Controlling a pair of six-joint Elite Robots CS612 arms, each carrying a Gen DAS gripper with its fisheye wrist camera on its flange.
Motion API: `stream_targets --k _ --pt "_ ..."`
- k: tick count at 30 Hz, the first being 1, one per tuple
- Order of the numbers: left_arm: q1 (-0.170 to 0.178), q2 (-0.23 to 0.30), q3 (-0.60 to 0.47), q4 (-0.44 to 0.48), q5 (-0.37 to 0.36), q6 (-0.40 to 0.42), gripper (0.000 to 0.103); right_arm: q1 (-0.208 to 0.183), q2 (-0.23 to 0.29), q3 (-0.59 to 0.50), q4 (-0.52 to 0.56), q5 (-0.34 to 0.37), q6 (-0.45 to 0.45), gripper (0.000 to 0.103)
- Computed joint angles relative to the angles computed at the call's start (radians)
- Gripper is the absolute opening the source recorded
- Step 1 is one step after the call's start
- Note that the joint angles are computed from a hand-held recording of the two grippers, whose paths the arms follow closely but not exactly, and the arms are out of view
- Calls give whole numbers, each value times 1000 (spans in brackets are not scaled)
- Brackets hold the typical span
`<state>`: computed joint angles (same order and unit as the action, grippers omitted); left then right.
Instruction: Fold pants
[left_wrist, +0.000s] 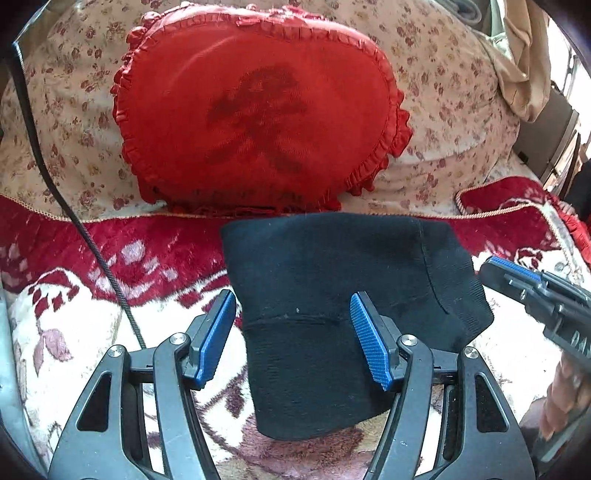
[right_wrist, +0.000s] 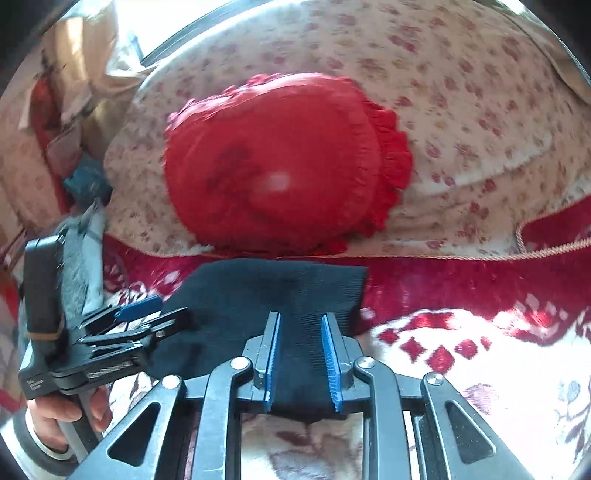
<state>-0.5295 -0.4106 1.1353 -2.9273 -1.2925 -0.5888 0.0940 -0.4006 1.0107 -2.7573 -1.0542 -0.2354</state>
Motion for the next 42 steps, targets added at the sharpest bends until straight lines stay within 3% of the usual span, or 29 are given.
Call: stream_targets --k 5,11,18,25,36,42 --pt "-7 23 -26 44 17 -21 64 25 21 -10 88 -78 -31 19" --pt "-34 -8 12 37 144 12 64 25 -5 30 0 -56 5 19" --pt "-64 -71 105 -32 271 -8 65 40 -44 82 -154 -140 68 23" --pt "-84 -125 200 -69 314 -75 68 36 -97 181 -273 -134 91 39" --pt "-110 -165 279 -113 381 -108 68 37 -145 267 -286 -110 87 40" --pt "-112 -168 286 -108 382 -113 68 35 -150 279 -284 -111 85 40"
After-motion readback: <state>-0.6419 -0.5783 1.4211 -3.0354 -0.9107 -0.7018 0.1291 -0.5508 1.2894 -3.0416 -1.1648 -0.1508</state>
